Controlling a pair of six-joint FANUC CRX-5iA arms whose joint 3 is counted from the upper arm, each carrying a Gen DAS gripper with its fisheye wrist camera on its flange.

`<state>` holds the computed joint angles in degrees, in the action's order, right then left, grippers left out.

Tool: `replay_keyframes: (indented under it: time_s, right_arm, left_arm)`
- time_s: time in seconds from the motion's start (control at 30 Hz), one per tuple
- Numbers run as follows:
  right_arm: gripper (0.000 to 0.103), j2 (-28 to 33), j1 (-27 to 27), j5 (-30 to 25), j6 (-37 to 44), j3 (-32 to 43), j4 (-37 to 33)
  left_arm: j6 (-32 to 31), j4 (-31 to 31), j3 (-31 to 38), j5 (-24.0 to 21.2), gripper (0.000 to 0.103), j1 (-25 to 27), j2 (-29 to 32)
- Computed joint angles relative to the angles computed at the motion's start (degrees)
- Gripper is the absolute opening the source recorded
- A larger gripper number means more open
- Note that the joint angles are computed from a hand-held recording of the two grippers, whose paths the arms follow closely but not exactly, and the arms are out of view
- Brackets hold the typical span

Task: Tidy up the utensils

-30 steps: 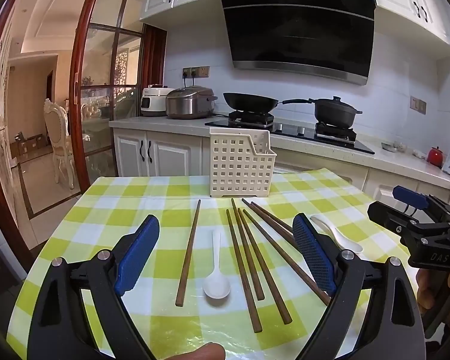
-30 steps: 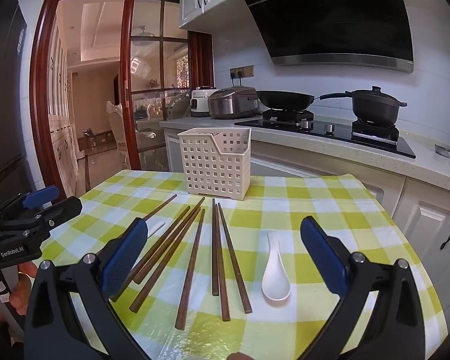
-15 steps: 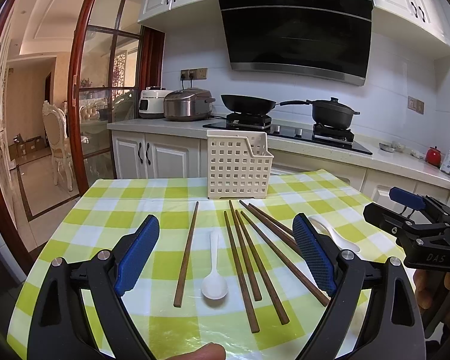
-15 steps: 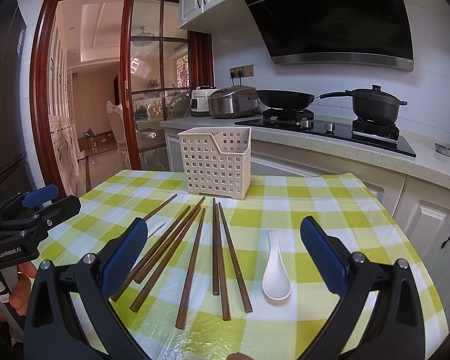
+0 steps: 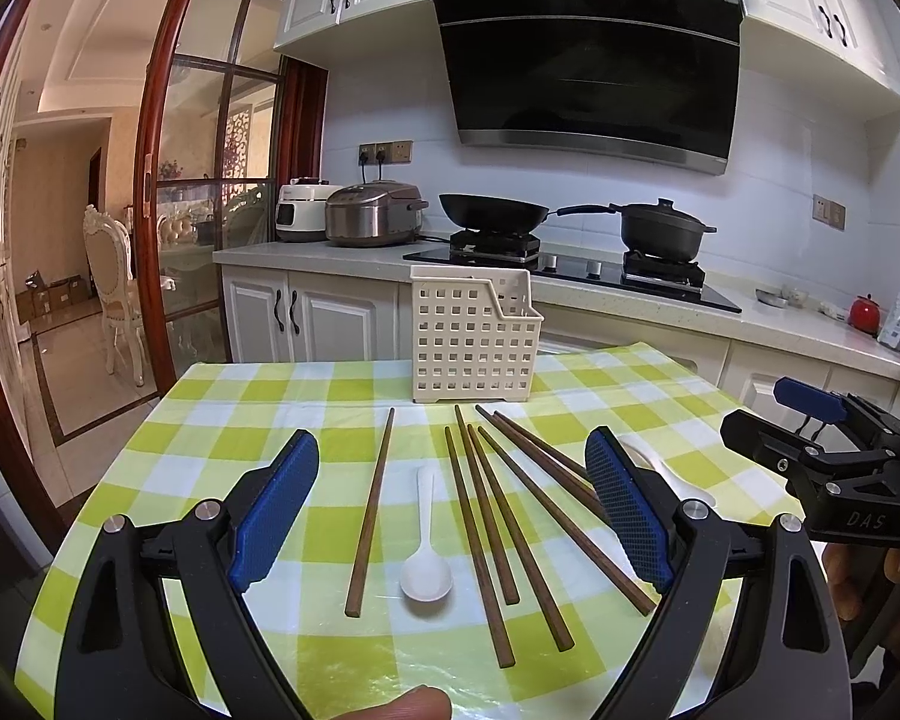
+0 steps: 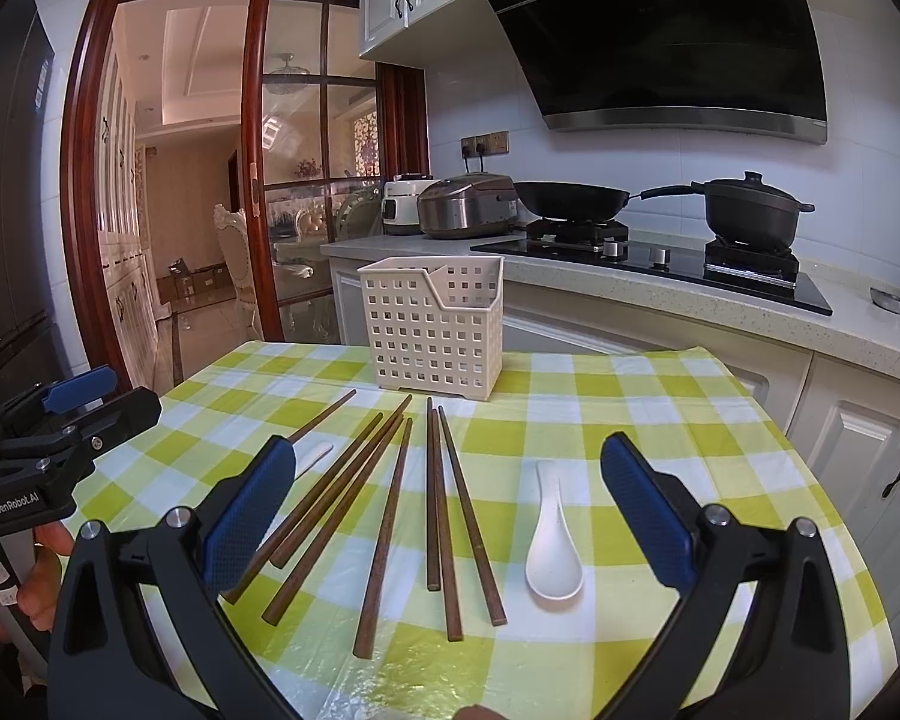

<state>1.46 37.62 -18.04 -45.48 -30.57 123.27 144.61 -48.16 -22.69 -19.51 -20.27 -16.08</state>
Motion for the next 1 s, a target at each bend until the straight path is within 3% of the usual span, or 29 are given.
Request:
replay_keyframes:
  time_s: [1.0]
  right_arm:
    - [0.098, -0.2, -0.2, 0.4, -0.8, 0.0, 1.0]
  left_arm:
    - [0.6, -0.6, 0.0, 0.1, 0.085, -0.2, 0.1]
